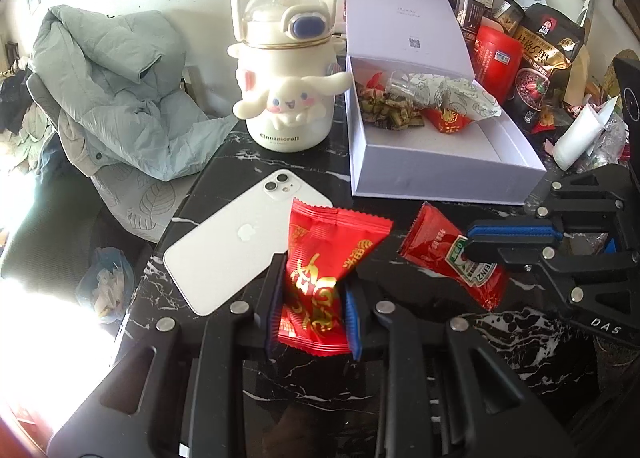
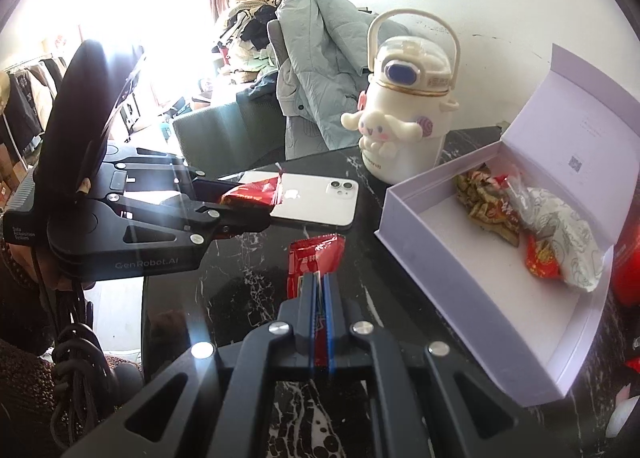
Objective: Organize objects
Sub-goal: 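Carry the red candy packet and ketchup packet over the lavender box with both tools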
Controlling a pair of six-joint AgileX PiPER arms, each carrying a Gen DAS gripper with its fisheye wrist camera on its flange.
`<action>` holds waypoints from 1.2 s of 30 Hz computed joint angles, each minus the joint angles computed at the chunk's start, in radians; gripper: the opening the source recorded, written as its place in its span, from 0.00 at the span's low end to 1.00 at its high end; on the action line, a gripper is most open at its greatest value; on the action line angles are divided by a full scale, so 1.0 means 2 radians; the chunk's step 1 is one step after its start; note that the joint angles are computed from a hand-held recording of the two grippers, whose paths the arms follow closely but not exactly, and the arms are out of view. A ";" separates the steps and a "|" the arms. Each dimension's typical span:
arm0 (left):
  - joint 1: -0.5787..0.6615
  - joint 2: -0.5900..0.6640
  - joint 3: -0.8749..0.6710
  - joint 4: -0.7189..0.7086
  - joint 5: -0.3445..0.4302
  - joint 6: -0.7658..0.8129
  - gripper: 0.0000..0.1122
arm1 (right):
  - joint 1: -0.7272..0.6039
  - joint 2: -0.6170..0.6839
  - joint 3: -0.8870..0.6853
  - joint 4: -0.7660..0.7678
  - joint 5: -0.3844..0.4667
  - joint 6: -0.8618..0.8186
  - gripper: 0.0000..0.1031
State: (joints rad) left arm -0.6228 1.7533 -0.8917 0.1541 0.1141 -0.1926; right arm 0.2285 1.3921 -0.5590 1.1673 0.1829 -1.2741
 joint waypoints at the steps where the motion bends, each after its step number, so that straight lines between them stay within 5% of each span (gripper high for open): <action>1: -0.001 -0.002 -0.004 0.000 0.002 0.000 0.22 | -0.005 -0.005 -0.003 -0.012 0.004 0.008 0.03; 8: -0.017 -0.008 -0.041 0.045 0.024 -0.044 0.22 | -0.033 -0.041 -0.015 -0.068 0.022 0.041 0.03; 20: -0.061 0.024 -0.126 0.066 0.064 -0.054 0.22 | -0.135 -0.076 -0.014 -0.027 0.073 -0.027 0.03; 36: -0.109 0.130 -0.282 -0.062 0.124 0.097 0.22 | -0.287 -0.071 -0.014 -0.030 0.132 -0.063 0.03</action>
State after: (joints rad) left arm -0.8415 2.0132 -1.4555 0.0305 0.3620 0.0013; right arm -0.3452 1.2495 -0.5867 1.1076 0.4476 -1.4005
